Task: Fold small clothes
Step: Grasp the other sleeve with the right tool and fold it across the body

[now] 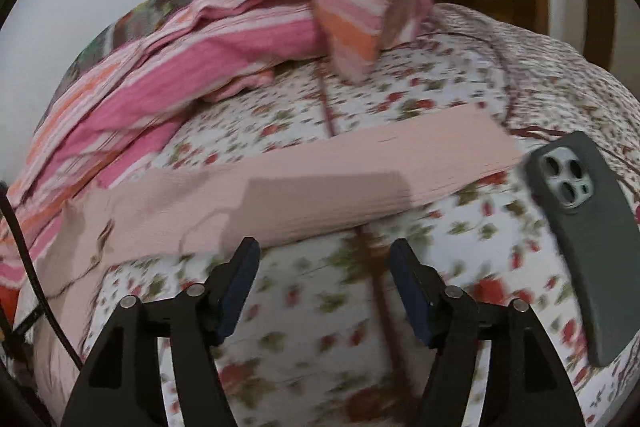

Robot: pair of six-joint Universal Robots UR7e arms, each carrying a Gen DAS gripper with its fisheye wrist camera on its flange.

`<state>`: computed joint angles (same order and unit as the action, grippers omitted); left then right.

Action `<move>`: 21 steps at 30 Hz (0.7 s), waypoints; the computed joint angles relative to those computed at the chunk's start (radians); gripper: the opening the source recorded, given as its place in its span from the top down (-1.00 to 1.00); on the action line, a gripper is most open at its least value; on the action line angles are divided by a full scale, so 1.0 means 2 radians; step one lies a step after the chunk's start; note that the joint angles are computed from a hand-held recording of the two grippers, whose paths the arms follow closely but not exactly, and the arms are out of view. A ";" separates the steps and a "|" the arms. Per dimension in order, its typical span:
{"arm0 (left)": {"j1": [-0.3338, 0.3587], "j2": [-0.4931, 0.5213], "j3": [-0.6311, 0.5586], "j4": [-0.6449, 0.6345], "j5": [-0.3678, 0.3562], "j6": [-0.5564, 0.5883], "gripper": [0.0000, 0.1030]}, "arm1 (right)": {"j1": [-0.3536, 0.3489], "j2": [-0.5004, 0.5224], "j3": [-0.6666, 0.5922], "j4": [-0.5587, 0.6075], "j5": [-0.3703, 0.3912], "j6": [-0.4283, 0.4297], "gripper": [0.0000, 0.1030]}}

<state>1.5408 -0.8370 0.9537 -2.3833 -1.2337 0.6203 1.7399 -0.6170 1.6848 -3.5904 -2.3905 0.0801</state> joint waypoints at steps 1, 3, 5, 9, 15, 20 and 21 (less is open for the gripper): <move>0.000 0.000 -0.001 0.001 0.000 0.000 -0.50 | -0.007 -0.007 0.008 0.000 0.014 0.013 -0.35; 0.000 0.001 -0.001 0.001 0.000 -0.001 -0.50 | -0.022 -0.020 0.025 -0.018 0.051 0.025 -0.35; 0.000 0.002 -0.002 0.002 0.001 -0.002 -0.51 | -0.027 -0.020 0.018 -0.026 0.054 0.016 -0.35; -0.001 0.004 -0.006 0.004 0.004 -0.001 -0.53 | -0.032 -0.013 -0.011 -0.006 0.042 0.017 -0.35; 0.000 0.008 -0.015 0.013 0.000 -0.003 -0.54 | -0.021 0.007 -0.055 0.010 -0.040 -0.014 0.87; 0.000 0.008 -0.017 0.017 -0.004 -0.006 -0.55 | 0.014 0.036 -0.100 -0.045 -0.100 -0.102 0.87; 0.001 0.008 -0.019 0.020 -0.007 -0.008 -0.55 | 0.022 0.043 -0.112 -0.058 -0.107 -0.127 0.87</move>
